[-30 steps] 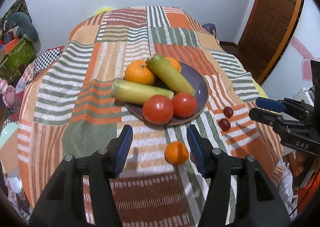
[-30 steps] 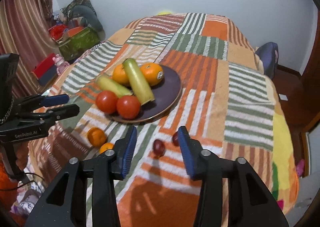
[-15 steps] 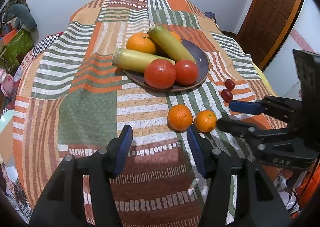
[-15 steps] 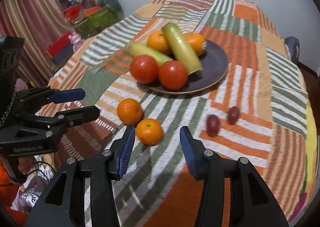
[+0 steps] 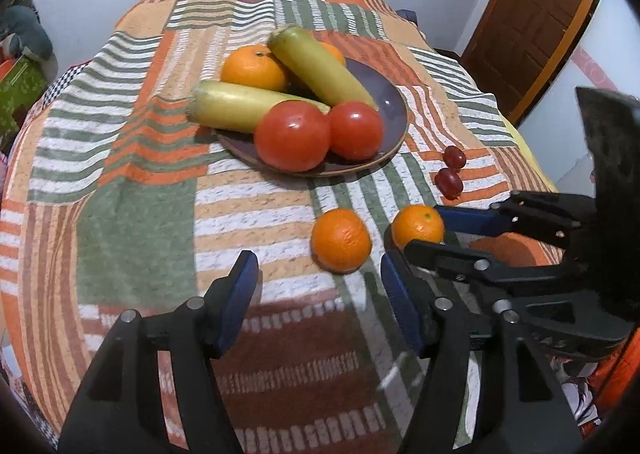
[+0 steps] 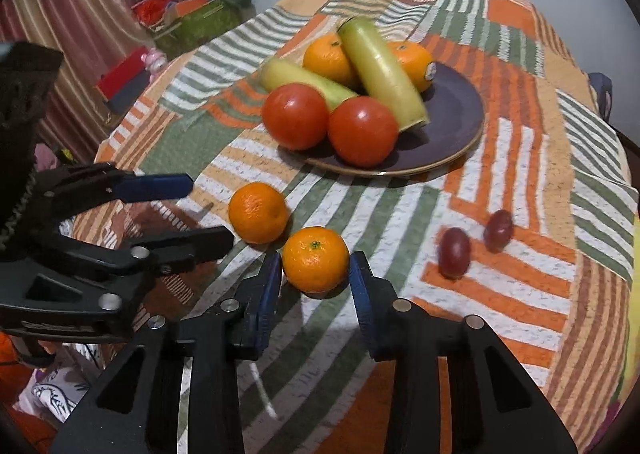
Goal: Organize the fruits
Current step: 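Grasp a mandarin with the left gripper while the right grasps another mandarin, then carry both mandarins onto the plate and open both grippers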
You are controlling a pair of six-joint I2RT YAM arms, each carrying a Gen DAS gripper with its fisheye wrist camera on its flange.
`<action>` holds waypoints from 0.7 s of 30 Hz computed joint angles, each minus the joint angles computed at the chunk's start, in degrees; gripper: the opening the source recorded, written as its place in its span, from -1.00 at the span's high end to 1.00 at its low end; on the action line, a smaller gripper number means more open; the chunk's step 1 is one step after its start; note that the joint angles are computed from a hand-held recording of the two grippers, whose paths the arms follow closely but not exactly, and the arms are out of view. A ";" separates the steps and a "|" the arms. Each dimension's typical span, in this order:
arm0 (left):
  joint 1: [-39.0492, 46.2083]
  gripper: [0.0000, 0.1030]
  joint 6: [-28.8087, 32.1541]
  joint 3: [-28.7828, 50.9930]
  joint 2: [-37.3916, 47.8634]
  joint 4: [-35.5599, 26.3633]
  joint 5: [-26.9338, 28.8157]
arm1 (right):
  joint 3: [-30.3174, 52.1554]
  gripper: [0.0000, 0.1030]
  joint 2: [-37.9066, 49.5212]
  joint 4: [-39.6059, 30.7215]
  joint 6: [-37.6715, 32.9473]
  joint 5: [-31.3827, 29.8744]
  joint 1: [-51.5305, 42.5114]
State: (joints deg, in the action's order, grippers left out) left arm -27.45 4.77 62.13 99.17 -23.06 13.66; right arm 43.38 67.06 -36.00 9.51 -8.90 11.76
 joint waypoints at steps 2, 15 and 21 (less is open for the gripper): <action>-0.83 -0.23 -0.11 1.02 1.39 0.32 -0.27 | 0.26 0.38 -0.83 -0.58 -0.54 0.60 -1.32; -2.54 0.31 0.24 4.19 5.55 0.20 -1.44 | 0.03 0.37 -4.24 -0.77 -1.36 1.40 -6.41; -1.44 0.31 -0.09 5.14 3.68 -0.09 -1.22 | 1.48 0.37 -3.36 -0.27 -2.18 1.15 -7.56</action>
